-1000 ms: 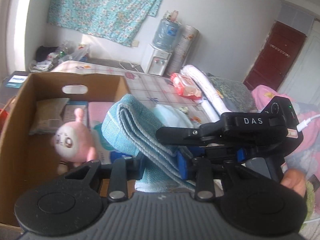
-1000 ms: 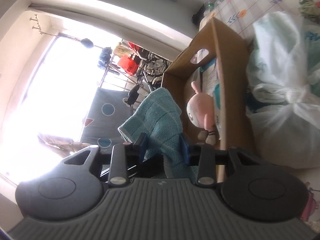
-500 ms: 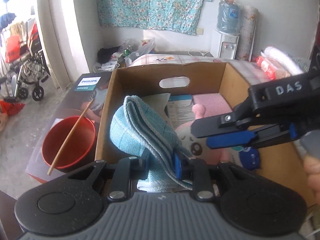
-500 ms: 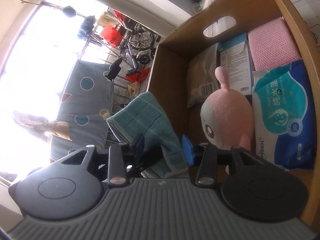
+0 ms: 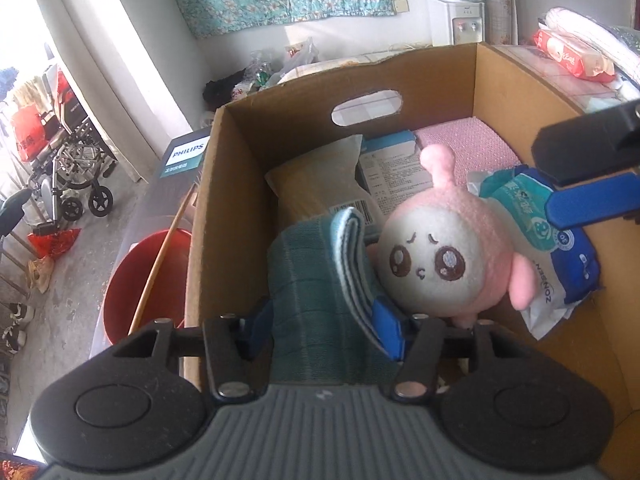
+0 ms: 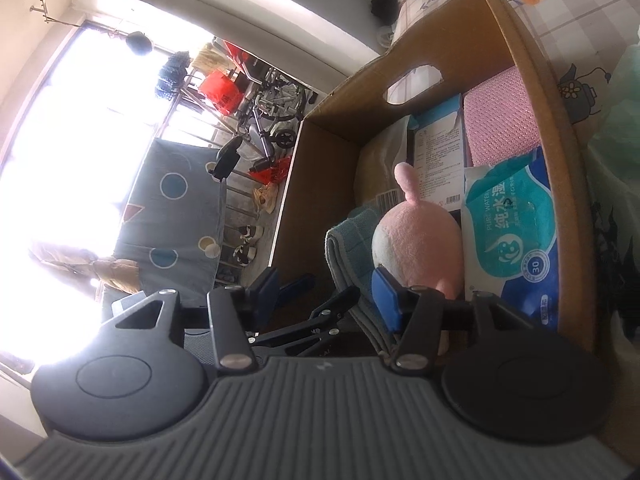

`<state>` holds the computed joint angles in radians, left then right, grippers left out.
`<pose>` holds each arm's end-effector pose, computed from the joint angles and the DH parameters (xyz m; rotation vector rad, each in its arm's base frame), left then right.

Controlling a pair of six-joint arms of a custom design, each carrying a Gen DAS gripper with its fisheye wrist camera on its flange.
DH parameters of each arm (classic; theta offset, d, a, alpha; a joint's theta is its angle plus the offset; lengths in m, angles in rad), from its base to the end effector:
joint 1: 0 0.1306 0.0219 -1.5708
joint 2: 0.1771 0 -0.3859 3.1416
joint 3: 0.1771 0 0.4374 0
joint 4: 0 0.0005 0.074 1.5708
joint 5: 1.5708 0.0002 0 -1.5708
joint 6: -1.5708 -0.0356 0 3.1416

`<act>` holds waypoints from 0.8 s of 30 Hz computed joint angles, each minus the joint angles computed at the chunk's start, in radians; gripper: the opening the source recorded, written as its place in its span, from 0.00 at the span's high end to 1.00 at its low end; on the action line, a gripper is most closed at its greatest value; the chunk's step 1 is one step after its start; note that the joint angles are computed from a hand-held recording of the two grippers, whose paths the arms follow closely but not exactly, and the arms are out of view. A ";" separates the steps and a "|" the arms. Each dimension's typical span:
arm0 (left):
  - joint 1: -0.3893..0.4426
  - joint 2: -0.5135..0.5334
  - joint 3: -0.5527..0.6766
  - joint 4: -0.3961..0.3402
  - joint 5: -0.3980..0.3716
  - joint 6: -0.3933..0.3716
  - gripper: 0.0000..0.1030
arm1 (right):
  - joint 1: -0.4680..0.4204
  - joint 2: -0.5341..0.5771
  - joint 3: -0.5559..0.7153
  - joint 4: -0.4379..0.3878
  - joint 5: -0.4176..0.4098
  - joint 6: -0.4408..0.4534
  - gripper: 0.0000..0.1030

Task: Organize soft objects
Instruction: 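Move the right tool back to the small white carton on the bed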

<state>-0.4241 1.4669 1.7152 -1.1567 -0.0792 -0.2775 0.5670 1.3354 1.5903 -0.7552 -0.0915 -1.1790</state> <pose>0.4943 -0.2206 0.5365 0.8190 2.3361 0.0355 0.4360 0.2809 0.5735 0.6289 2.1966 1.1050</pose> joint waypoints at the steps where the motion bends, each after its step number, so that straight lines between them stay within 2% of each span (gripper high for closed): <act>1: 0.001 -0.003 0.004 -0.002 0.005 0.008 0.41 | 0.001 -0.007 -0.009 0.006 0.002 -0.003 0.49; 6: 0.002 -0.028 0.021 0.003 0.054 0.068 0.30 | 0.015 -0.051 -0.048 0.045 0.020 -0.007 0.47; 12: -0.026 -0.123 -0.020 0.082 0.146 0.164 0.21 | 0.061 -0.182 -0.158 0.117 0.147 -0.017 0.38; 15: -0.058 -0.146 -0.017 0.082 0.207 0.213 0.19 | 0.086 -0.260 -0.215 0.126 0.220 -0.029 0.36; 19: -0.122 -0.179 -0.033 0.097 0.276 0.268 0.19 | 0.145 -0.389 -0.298 0.093 0.380 -0.050 0.34; 24: -0.215 -0.193 -0.055 0.121 0.336 0.319 0.19 | 0.242 -0.533 -0.381 -0.006 0.594 -0.126 0.32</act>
